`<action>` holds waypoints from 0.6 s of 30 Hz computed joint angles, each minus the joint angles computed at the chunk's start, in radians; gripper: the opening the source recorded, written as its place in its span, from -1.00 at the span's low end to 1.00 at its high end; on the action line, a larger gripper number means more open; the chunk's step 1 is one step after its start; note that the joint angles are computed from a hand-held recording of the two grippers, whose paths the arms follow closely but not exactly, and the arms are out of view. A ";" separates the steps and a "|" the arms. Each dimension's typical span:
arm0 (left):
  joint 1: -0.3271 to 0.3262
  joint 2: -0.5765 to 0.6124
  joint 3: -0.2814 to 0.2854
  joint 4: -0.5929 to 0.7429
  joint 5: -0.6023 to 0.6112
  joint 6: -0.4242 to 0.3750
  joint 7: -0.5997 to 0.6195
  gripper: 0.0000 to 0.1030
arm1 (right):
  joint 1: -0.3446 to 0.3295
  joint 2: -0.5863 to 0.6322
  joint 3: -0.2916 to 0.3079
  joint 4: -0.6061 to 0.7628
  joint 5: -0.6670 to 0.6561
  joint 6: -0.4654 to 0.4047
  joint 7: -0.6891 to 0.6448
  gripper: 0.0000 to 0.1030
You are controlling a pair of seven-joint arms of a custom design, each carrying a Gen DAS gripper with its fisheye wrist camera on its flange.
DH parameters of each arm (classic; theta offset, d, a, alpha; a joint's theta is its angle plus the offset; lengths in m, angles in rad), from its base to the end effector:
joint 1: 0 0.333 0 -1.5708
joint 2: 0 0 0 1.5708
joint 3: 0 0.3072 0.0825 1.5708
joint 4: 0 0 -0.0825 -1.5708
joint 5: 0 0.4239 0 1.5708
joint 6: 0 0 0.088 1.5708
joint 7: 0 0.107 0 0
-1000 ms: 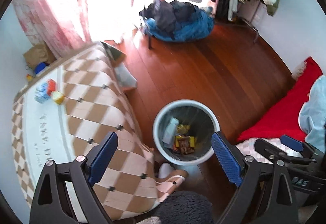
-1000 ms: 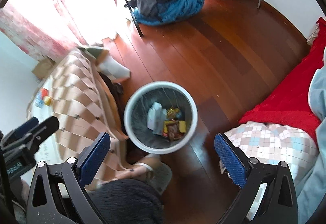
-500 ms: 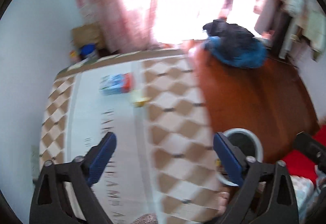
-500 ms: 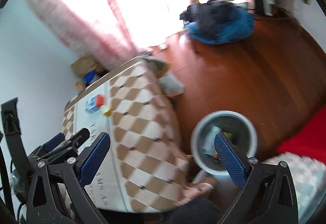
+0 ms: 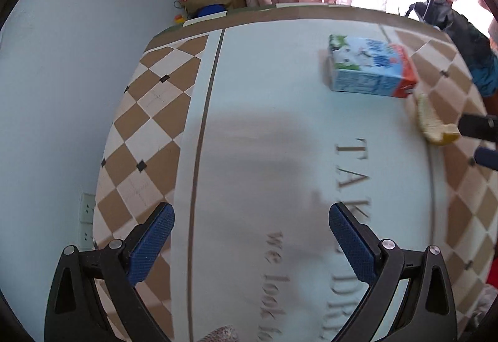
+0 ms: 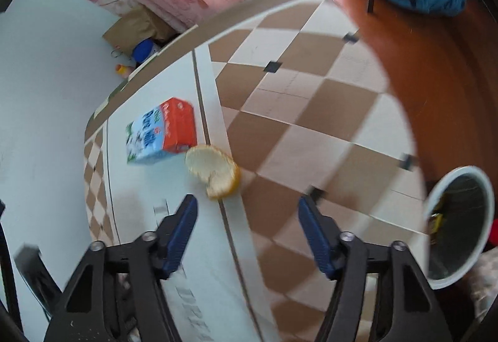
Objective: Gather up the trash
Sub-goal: 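Grasp the Pure Milk carton with the left tool while the right tool grasps the bread slice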
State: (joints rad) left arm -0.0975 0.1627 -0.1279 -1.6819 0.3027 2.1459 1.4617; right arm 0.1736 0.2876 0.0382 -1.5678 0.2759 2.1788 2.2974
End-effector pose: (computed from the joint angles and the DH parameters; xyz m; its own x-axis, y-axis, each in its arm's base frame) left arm 0.6644 -0.1345 0.5139 -0.1927 -0.9526 -0.2355 -0.9160 0.2607 -0.3049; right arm 0.6966 0.1573 0.4925 -0.5403 -0.7406 -0.3996 -0.7967 0.6030 -0.0403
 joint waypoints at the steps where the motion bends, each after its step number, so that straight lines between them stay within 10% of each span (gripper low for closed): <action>1: 0.001 0.011 0.001 0.009 0.001 0.001 0.013 0.97 | -0.003 0.022 0.002 0.018 0.014 0.000 0.004 0.16; 5: -0.002 0.041 0.001 0.038 0.010 0.013 0.055 0.97 | 0.008 0.099 0.001 0.099 0.000 0.000 0.024 -0.27; 6: -0.004 0.047 0.000 0.045 0.015 0.020 0.068 0.97 | 0.001 0.108 0.010 0.110 0.016 0.006 0.001 -0.78; 7: -0.007 0.055 -0.001 0.056 0.020 0.025 0.085 0.97 | -0.001 0.127 0.016 0.139 0.018 -0.018 -0.016 -0.87; 18: -0.040 0.243 -0.045 0.327 -0.013 0.116 0.557 0.97 | -0.014 0.097 -0.044 0.163 -0.130 -0.117 -0.006 -0.87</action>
State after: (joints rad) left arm -0.1373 0.4061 -0.1728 -1.3553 0.2892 2.2618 2.0186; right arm 0.1597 0.3845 -0.0055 -1.4049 0.1460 2.0622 2.2917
